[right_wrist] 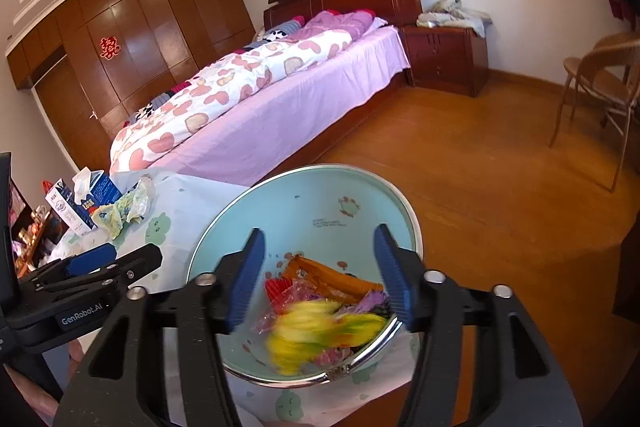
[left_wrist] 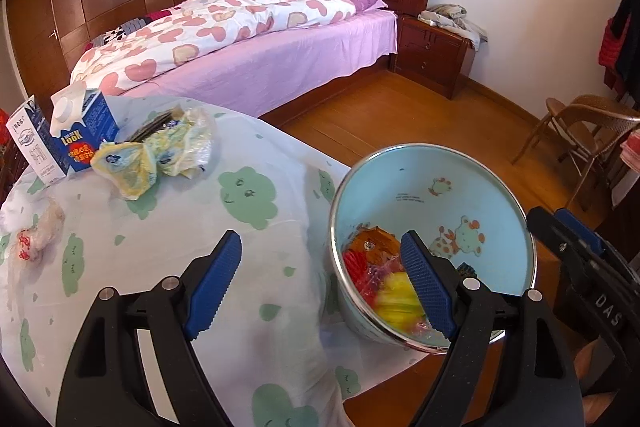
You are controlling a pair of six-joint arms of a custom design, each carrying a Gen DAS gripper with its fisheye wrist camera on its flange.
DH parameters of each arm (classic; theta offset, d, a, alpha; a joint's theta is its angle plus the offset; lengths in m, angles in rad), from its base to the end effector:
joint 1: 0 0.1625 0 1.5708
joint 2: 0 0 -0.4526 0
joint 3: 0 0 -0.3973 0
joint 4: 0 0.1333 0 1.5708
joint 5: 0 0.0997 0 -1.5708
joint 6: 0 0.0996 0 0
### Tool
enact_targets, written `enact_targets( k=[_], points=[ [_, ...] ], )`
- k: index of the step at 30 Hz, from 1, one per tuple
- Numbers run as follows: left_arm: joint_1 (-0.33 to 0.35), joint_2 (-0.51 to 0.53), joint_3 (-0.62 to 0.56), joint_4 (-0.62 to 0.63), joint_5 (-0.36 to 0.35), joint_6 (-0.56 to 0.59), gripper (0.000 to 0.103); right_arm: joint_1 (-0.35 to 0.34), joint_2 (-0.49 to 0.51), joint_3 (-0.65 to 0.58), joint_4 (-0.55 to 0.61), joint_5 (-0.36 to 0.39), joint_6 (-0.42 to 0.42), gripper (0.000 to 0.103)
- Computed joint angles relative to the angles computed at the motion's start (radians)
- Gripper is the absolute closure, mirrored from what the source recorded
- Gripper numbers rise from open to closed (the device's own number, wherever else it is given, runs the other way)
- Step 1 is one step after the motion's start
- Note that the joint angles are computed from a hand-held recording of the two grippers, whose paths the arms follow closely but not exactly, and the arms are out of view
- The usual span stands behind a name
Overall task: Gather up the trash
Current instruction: 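Open both grippers over the wastebasket to drop the pink and yellow bags, then move both open grippers back over the table toward the remaining trash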
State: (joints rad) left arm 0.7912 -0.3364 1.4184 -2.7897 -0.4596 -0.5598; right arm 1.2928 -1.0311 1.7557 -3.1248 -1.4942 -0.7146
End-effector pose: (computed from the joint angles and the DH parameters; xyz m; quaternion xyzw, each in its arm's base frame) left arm -0.3469 -0.6675 -0.0690 0.0571 0.8464 -0.3722 0.3765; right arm -0.0485 -0.6836 0.2939 0.2131 -0.8895 0.3707 0.1609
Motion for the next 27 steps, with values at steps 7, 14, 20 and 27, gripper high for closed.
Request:
enact_targets(
  k=[7,14,20,27],
  points=[
    [-0.015,-0.076,0.127,-0.029,0.116,-0.032,0.022,0.033,0.007,0.100,-0.266,-0.040,-0.016,0.041],
    [-0.026,-0.217,0.307,0.276,0.216,-0.394,0.021,0.069,0.054,0.150,-0.408,-0.099,-0.043,0.025],
    [-0.032,-0.276,0.385,0.396,0.217,-0.540,0.015,0.115,0.083,0.192,-0.469,-0.143,-0.078,0.014],
    [-0.028,-0.358,0.494,0.402,0.222,-0.616,0.008,0.161,0.090,0.242,-0.485,-0.154,-0.101,0.014]
  ],
)
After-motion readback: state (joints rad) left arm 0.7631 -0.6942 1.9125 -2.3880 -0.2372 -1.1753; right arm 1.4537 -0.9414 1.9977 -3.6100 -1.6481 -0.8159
